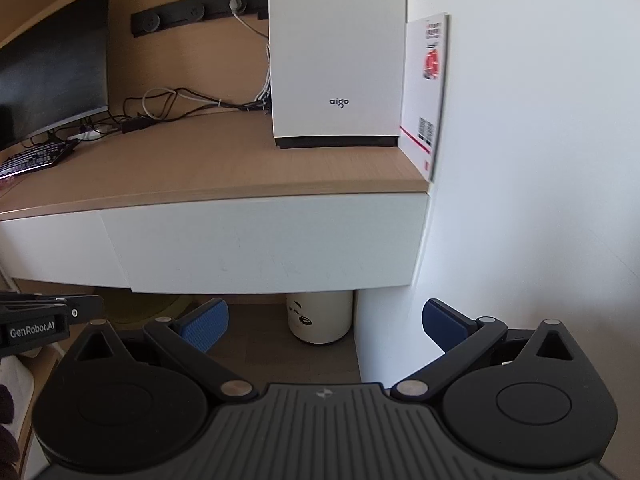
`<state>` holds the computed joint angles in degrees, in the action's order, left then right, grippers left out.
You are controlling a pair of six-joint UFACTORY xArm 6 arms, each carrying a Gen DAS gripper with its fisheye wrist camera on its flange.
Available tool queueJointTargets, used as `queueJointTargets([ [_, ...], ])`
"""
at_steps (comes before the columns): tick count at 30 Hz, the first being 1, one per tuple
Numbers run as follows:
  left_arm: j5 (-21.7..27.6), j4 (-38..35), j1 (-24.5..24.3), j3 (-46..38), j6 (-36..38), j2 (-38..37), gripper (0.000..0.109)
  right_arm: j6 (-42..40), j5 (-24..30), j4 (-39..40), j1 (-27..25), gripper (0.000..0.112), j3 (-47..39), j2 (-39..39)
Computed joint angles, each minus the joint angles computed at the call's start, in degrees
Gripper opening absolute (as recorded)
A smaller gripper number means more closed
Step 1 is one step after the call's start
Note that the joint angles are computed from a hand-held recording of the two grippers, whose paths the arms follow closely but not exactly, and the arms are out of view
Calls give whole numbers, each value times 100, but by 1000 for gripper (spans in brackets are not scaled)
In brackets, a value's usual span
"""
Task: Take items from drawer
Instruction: 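Move both tools down toward the white drawer front under the desktop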
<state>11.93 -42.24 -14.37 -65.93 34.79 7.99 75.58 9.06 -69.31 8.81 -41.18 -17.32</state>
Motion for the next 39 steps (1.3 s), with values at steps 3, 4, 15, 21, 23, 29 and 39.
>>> queueJointTargets([
  [3,378,-770,317,-729,773,507,14,-478,355,636,360,103,-550,499],
  [4,444,-941,417,-949,998,669,14,-603,424,722,474,103,-768,685],
  [15,2221,-710,1676,-4091,199,2823,15,-2131,1637,1526,1636,103,-3625,3073],
  [21,2843,-600,1780,-5555,-434,3739,15,-3593,1587,2435,1677,103,-4432,3793],
  [23,3072,-437,1798,-5927,-784,3965,15,-4018,1497,2745,1634,103,-4550,3960],
  [29,3123,-206,1741,-6326,-1461,4260,15,-4962,1561,3264,1590,103,-4655,4124],
  [39,3412,120,1776,-7139,-2031,4788,16,-5060,1652,3404,1539,103,-4543,4081],
])
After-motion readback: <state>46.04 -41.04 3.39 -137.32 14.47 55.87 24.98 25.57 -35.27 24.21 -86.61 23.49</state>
